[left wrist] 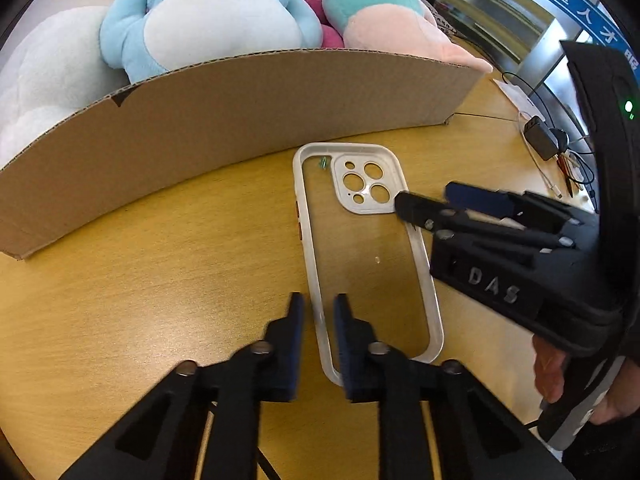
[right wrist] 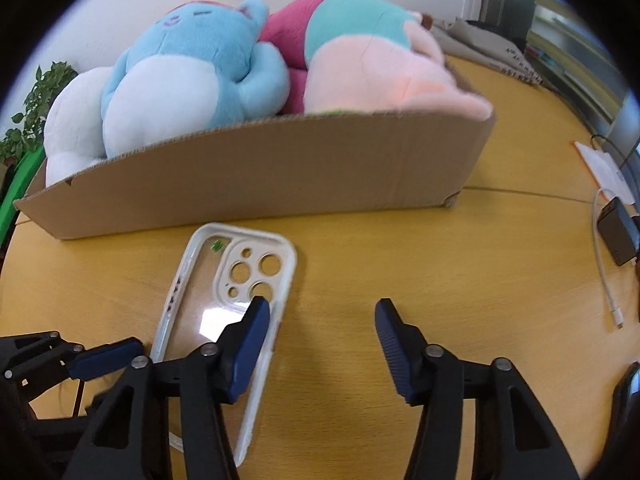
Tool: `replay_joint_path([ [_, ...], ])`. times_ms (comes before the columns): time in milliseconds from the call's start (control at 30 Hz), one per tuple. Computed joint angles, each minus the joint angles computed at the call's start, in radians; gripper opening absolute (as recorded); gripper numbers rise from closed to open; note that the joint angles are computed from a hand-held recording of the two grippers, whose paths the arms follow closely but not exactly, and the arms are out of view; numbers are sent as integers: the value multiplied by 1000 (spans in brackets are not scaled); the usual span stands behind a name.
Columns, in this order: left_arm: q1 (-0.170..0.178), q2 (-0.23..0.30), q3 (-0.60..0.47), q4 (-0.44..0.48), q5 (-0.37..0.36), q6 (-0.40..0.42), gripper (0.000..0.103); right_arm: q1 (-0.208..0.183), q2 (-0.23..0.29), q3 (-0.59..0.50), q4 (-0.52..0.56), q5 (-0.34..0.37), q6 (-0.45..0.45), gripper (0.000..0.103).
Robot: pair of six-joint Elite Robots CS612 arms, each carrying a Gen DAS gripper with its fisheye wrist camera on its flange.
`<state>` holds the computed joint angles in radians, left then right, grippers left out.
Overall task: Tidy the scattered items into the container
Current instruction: 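Close the left tool on the white rim of the phone case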
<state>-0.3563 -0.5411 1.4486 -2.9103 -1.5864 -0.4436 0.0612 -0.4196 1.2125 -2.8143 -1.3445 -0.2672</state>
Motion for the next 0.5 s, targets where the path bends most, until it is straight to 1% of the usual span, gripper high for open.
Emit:
replay_joint_path([
  [67, 3, 0, 2, -3, -6, 4, 8, 4, 0, 7, -19, -4, -18, 41],
  [133, 4, 1, 2, -6, -10, 6, 8, 0, -4, 8, 4, 39, -34, 16],
  [167, 3, 1, 3, -8, -10, 8, 8, -1, -5, 6, 18, 57, -43, 11],
  [200, 2, 0, 5, -11, -9, 12, 8, 2, -7, 8, 19, 53, -51, 8],
  [267, 2, -1, 8, -18, -6, 16, 8, 7, -9, 14, 7, 35, -61, 8],
  [300, 2, -2, 11, -26, -7, 17, 8, 6, -11, 16, 4, 37, -59, 8],
  [400, 5, -12, 27, -63, -15, 22, 8, 0, -19, 29, -15, 65, -40, 8],
  [500, 4, -33, 52, -110, 1, 34, 8, -3, -43, 59, -76, 92, -37, 8],
])
